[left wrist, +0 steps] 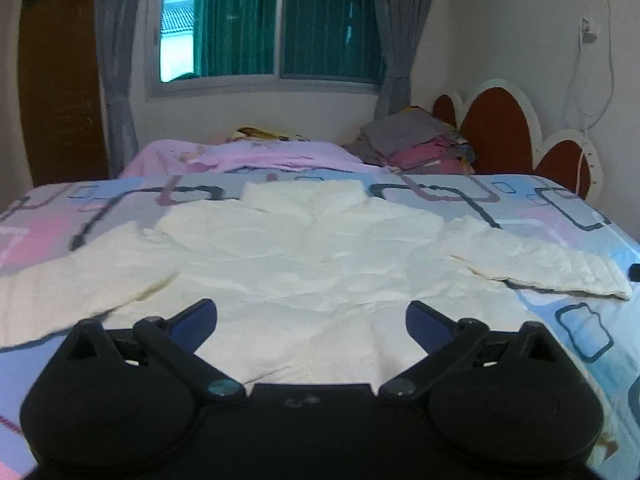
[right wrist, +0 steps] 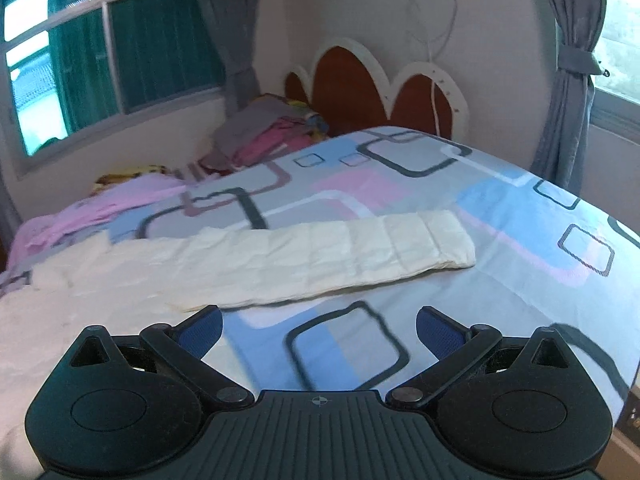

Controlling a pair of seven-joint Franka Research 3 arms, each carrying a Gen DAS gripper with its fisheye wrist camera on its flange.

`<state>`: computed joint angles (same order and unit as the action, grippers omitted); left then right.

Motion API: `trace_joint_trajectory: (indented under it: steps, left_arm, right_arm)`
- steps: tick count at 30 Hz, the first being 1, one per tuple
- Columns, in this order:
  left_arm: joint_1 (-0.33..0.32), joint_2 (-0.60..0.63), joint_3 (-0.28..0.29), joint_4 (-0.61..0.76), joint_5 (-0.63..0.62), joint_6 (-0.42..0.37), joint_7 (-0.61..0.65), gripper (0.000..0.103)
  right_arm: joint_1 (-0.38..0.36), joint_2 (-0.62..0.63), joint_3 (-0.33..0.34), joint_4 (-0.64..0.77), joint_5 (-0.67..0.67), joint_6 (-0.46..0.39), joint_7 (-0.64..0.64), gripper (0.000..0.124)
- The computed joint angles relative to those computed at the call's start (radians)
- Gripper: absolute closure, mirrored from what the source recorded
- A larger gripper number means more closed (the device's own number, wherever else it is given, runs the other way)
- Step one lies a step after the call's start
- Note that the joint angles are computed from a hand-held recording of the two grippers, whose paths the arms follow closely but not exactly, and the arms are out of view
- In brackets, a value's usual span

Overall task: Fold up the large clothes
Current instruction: 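Move the right tool to the jacket sleeve cuff and grasp it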

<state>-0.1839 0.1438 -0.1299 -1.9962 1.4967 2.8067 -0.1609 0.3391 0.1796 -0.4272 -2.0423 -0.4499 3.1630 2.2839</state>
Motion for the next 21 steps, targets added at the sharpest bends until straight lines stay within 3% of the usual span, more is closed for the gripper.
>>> trace_joint_trajectory:
  steps: [4,9,11,14,21]
  left_arm:
    - [-0.023,0.093,-0.001,0.106,-0.085,-0.032,0.101,0.006]
    - [-0.077,0.215,0.023,0.254,-0.221,-0.071,0.233,0.006]
    - [-0.097,0.261,0.032,0.309,-0.273,-0.086,0.294,0.006]
    - [-0.122,0.316,0.045,0.375,-0.347,-0.104,0.375,0.006]
    - [-0.178,0.41,0.096,0.497,-0.48,-0.149,0.494,0.005]
  right_arm:
    - [-0.18,0.091,0.174,0.092,0.196,-0.016,-0.174,0.021]
    - [-0.301,0.196,0.282,0.209,0.34,-0.047,-0.316,0.021]
    - [-0.334,0.237,0.31,0.255,0.389,-0.059,-0.355,0.022]
    - [-0.382,0.299,0.352,0.334,0.463,-0.108,-0.411,0.055]
    - [-0.432,0.408,0.381,0.467,0.626,-0.166,-0.474,0.056]
